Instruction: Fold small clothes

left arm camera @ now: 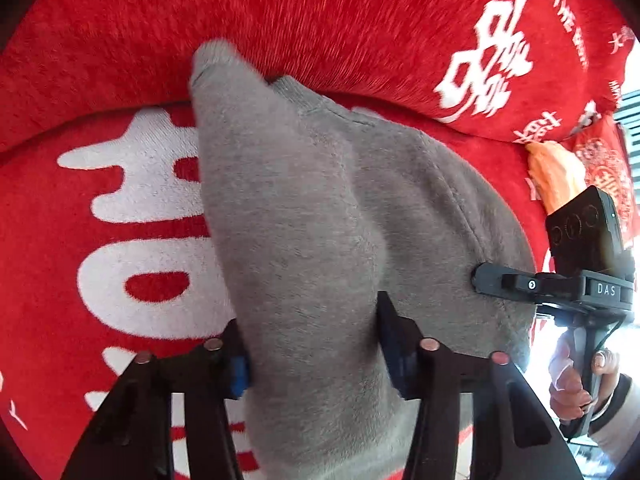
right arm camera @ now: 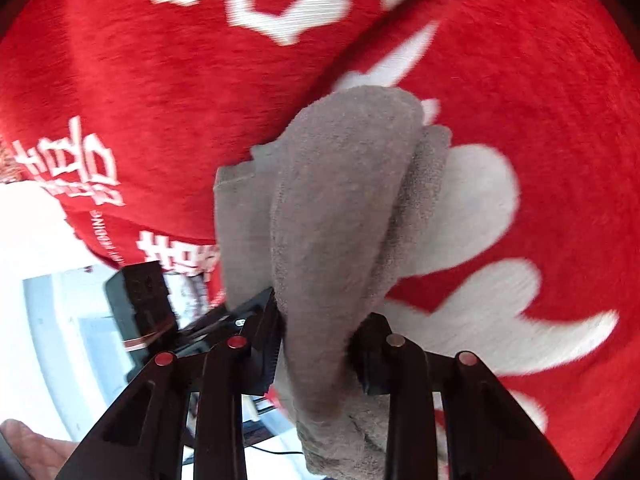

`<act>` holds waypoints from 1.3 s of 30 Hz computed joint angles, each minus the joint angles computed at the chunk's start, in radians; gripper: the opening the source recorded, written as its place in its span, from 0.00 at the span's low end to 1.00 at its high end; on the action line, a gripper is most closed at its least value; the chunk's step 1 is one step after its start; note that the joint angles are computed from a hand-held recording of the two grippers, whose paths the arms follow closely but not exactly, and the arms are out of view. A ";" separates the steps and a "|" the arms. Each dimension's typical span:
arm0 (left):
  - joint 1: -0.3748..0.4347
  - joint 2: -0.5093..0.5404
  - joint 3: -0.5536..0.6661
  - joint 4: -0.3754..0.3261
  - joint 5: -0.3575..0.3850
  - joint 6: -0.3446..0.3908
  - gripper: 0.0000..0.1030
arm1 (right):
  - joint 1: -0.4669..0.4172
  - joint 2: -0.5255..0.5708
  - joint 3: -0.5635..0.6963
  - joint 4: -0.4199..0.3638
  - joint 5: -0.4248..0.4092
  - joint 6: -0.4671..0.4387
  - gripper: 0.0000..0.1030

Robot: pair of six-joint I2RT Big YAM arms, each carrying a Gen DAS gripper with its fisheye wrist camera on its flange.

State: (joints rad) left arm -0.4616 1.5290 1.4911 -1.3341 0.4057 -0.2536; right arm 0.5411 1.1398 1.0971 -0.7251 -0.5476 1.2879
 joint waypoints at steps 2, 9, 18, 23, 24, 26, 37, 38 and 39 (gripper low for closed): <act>0.018 -0.022 0.000 -0.014 0.023 0.003 0.49 | 0.023 0.001 0.028 0.004 0.006 0.012 0.33; 0.101 -0.145 -0.027 -0.087 0.033 0.056 0.49 | 0.148 0.053 0.134 0.034 0.060 0.092 0.33; 0.317 -0.264 -0.136 -0.236 -0.041 0.252 0.49 | 0.317 0.210 0.182 0.195 0.087 0.224 0.33; 0.413 -0.269 -0.222 -0.228 -0.111 0.305 0.50 | 0.342 0.333 0.307 -0.012 0.118 0.145 0.37; 0.432 -0.274 -0.231 -0.220 -0.118 0.309 0.50 | 0.341 0.342 0.333 -0.069 0.136 0.129 0.40; 0.474 -0.292 -0.227 -0.214 -0.113 0.322 0.50 | 0.339 0.342 0.370 -0.168 0.169 0.101 0.44; 0.435 -0.301 -0.256 -0.145 -0.282 0.290 0.55 | 0.369 0.461 0.620 -0.609 0.327 -0.143 0.09; 0.417 -0.299 -0.269 -0.127 -0.290 0.267 0.59 | 0.371 0.467 0.605 -0.657 0.340 -0.178 0.09; 0.414 -0.303 -0.282 -0.109 -0.295 0.256 0.62 | 0.370 0.467 0.588 -0.658 0.336 -0.180 0.09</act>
